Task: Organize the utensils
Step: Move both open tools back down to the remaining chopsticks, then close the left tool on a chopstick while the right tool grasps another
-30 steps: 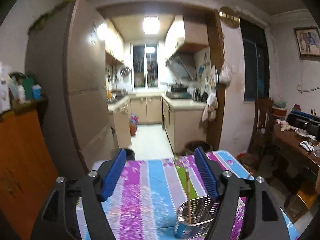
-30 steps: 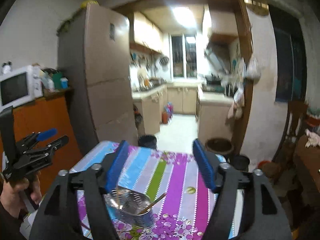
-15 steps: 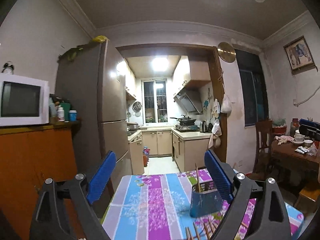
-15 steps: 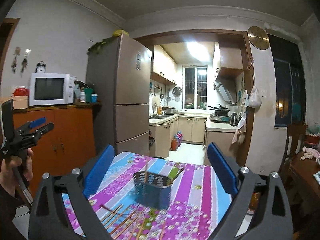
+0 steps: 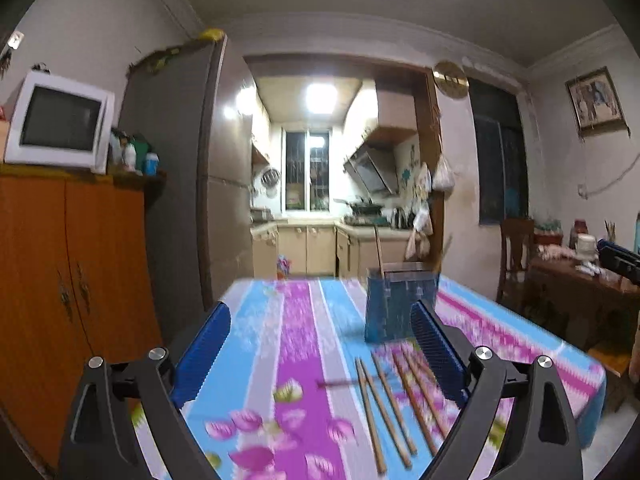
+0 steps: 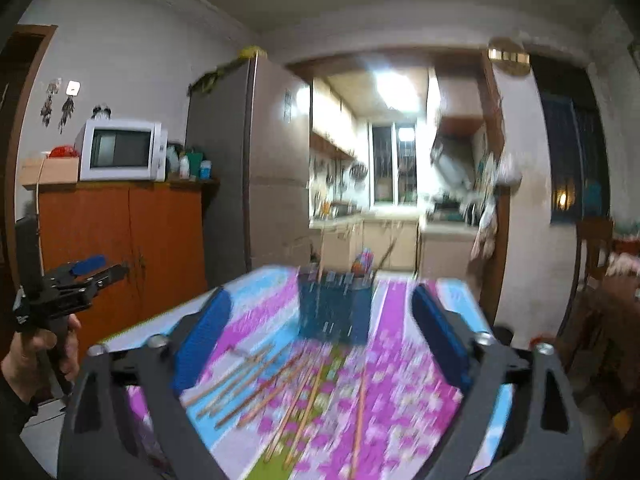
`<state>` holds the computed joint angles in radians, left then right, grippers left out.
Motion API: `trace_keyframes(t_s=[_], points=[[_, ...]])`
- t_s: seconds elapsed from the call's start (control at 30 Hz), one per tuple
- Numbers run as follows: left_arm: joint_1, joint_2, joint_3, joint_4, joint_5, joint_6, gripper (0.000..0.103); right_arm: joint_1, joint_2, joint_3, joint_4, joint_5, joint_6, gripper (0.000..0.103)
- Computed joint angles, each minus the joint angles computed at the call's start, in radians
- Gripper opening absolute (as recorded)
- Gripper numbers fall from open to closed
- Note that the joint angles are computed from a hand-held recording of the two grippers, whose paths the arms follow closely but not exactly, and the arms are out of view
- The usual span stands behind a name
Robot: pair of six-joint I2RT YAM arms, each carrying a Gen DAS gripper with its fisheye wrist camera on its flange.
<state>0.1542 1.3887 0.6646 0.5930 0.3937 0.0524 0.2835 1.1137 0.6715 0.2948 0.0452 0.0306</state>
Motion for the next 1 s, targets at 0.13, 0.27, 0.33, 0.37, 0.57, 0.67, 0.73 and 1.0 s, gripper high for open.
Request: trace_keyframes(t_s=[0.13, 0.27, 0.33, 0.37, 0.57, 0.67, 0.73, 1.0], points=[[-0.015, 0.137, -0.024, 0.037, 0.025, 0.043, 0.091, 0.008, 0.108, -0.059, 0.033, -0.009, 0.055, 0.045], [-0.035, 0.252, -0.025, 0.051, 0.035, 0.101, 0.08, 0.046, 0.269, -0.09, 0.083, -0.004, 0.091, 0.028], [-0.042, 0.307, -0.013, 0.04, 0.031, 0.128, 0.072, 0.079, 0.338, -0.091, 0.103, 0.005, 0.109, 0.019], [-0.04, 0.327, -0.004, 0.031, 0.039, 0.128, 0.069, 0.099, 0.37, -0.09, 0.114, 0.007, 0.117, 0.019], [-0.053, 0.396, -0.002, 0.038, 0.046, 0.159, 0.061, 0.206, 0.528, -0.04, 0.159, 0.096, 0.133, 0.016], [-0.064, 0.415, 0.0, 0.035, 0.057, 0.182, 0.054, 0.229, 0.564, -0.027, 0.172, 0.144, 0.128, 0.015], [-0.072, 0.428, 0.002, 0.033, 0.061, 0.19, 0.048, 0.237, 0.572, -0.02, 0.172, 0.169, 0.125, 0.015], [-0.099, 0.464, 0.0, 0.074, 0.045, 0.201, 0.023, 0.23, 0.573, -0.036, 0.205, 0.17, 0.143, 0.011]])
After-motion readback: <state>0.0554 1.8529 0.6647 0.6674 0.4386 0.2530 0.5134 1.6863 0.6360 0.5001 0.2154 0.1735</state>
